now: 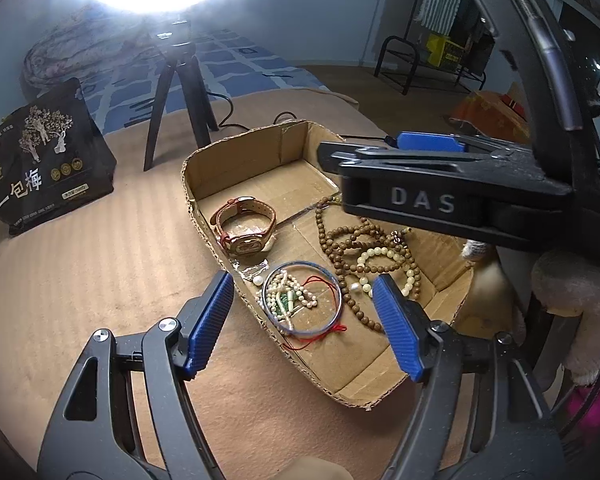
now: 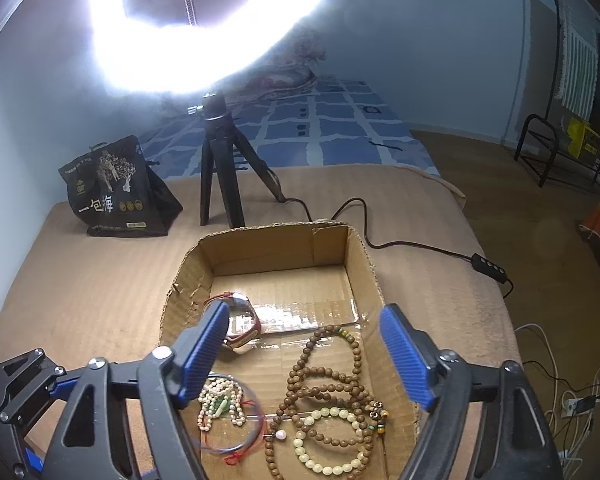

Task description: Organize jewelry

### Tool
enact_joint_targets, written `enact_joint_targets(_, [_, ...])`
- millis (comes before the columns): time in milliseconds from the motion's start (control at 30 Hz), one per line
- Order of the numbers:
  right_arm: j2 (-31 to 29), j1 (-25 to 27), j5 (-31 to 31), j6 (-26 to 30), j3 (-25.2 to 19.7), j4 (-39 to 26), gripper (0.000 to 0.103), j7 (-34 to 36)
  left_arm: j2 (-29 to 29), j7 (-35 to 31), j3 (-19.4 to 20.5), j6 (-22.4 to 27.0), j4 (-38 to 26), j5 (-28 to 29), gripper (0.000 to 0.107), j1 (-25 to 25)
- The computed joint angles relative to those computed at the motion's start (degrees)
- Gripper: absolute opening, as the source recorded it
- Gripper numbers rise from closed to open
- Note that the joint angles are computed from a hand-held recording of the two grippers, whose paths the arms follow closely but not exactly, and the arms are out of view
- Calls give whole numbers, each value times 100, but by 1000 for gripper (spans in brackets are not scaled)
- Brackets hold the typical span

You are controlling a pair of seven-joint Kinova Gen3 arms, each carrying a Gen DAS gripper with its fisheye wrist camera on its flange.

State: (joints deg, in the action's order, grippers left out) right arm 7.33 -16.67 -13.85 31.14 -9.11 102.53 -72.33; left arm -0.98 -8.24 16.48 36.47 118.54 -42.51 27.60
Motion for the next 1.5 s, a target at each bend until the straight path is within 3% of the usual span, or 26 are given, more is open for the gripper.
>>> enact_joint_targets(500, [-272,15,-18,78,52,109,82,0,-105,185,156,305,-65,-42,74,98])
enact_joint_targets(967, [-796,-7,-108,370,168,232,83,22,-375,482,523,957,-123,-19,74,269])
enact_joint_targets(1333, [-1520,-102,-211,648,319,474,88,-14,-784,914,1161,1799,-174,-99,74,411])
enact_joint_targets(1500, [-1835,-129,16,712,241,576,90,-269,-918,1139,1535,2286,-261,-226,75,457])
